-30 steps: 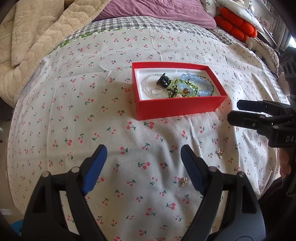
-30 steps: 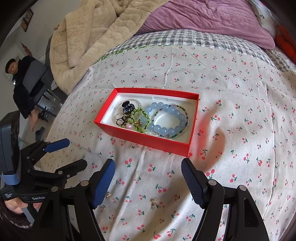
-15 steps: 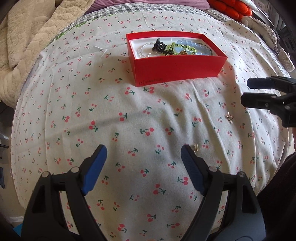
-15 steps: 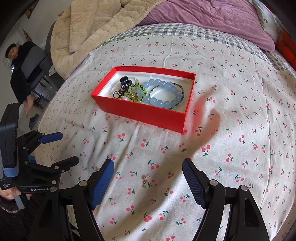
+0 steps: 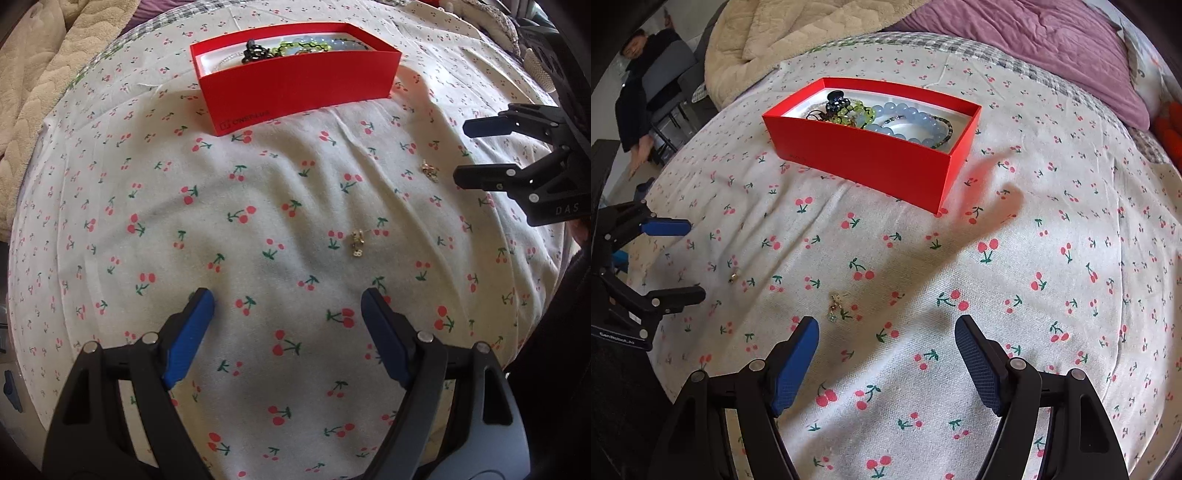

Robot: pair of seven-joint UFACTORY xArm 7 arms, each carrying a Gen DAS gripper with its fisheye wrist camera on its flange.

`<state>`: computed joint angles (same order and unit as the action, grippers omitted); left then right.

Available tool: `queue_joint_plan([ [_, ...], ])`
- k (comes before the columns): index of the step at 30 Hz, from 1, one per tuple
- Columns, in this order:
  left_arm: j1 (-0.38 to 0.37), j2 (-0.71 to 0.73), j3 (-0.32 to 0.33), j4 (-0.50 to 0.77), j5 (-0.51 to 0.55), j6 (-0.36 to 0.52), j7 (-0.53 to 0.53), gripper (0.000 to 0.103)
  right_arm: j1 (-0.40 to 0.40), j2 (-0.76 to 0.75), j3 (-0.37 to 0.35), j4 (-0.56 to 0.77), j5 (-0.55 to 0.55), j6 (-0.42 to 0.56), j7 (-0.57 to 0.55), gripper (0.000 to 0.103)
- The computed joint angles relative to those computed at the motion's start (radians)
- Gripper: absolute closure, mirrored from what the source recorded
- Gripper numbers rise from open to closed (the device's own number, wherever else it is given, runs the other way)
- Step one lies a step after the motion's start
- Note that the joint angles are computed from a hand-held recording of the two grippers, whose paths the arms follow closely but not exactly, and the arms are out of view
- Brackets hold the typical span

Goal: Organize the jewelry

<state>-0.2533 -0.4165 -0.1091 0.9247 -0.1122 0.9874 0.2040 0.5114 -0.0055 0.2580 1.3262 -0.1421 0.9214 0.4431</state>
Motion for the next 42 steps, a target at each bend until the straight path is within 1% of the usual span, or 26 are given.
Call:
queue_joint_plan([
  [5, -0.045, -0.007, 0.036, 0.000, -0.124, -0.002, 0.076, 0.021, -0.003, -0.050, 0.002, -0.067, 0.011, -0.097, -0.055, 0.026],
  [7, -0.059, 0.003, 0.049, 0.012, -0.175, 0.019, 0.111, 0.027, -0.005, -0.062, 0.004, -0.087, 0.023, -0.133, -0.073, 0.026],
  [8, -0.063, 0.010, 0.051, 0.019, -0.193, 0.032, 0.124, 0.033, -0.003, -0.063, 0.008, -0.092, 0.024, -0.147, -0.075, 0.026],
  [9, -0.065, 0.017, 0.049, 0.023, -0.204, 0.041, 0.136, 0.042, -0.003, -0.065, 0.009, -0.096, 0.028, -0.155, -0.083, 0.026],
  [11, -0.062, 0.028, 0.039, 0.026, -0.204, 0.052, 0.148, 0.051, 0.000, -0.051, 0.013, -0.093, 0.041, -0.174, -0.102, 0.028],
  [12, -0.061, 0.029, 0.033, 0.024, -0.203, 0.053, 0.149, 0.053, 0.002, -0.048, 0.013, -0.094, 0.054, -0.182, -0.117, 0.029],
  [14, -0.058, 0.037, 0.028, 0.028, -0.204, 0.052, 0.153, 0.055, 0.010, -0.034, 0.015, -0.088, 0.090, -0.196, -0.151, 0.035],
  [16, -0.054, 0.046, 0.028, 0.036, -0.210, 0.054, 0.152, 0.057, 0.015, -0.025, 0.016, -0.083, 0.108, -0.194, -0.168, 0.039],
  [19, -0.044, 0.057, 0.027, 0.043, -0.212, 0.047, 0.141, 0.066, 0.020, -0.007, 0.015, -0.074, 0.129, -0.185, -0.183, 0.049],
  [21, -0.040, 0.061, 0.026, 0.043, -0.213, 0.039, 0.132, 0.072, 0.021, 0.004, 0.013, -0.068, 0.142, -0.172, -0.190, 0.052],
  [23, -0.038, 0.062, 0.030, 0.044, -0.220, 0.038, 0.133, 0.072, 0.021, 0.015, 0.011, -0.061, 0.138, -0.158, -0.182, 0.056],
  [24, -0.035, 0.058, 0.031, 0.041, -0.217, 0.035, 0.134, 0.072, 0.022, 0.018, 0.010, -0.058, 0.135, -0.154, -0.177, 0.057],
  [27, -0.031, 0.048, 0.027, 0.028, -0.205, 0.013, 0.131, 0.072, 0.023, 0.021, 0.008, -0.054, 0.138, -0.151, -0.174, 0.057],
  [32, -0.035, 0.052, 0.033, 0.021, -0.208, -0.003, 0.156, 0.072, 0.025, 0.020, 0.008, -0.054, 0.124, -0.142, -0.170, 0.057],
  [37, -0.035, 0.064, 0.029, 0.023, -0.210, -0.022, 0.157, 0.074, 0.026, 0.020, 0.008, -0.054, 0.121, -0.141, -0.169, 0.057],
  [42, -0.039, 0.085, 0.015, 0.033, -0.186, -0.048, 0.148, 0.085, 0.026, 0.023, 0.008, -0.051, 0.116, -0.135, -0.169, 0.057],
])
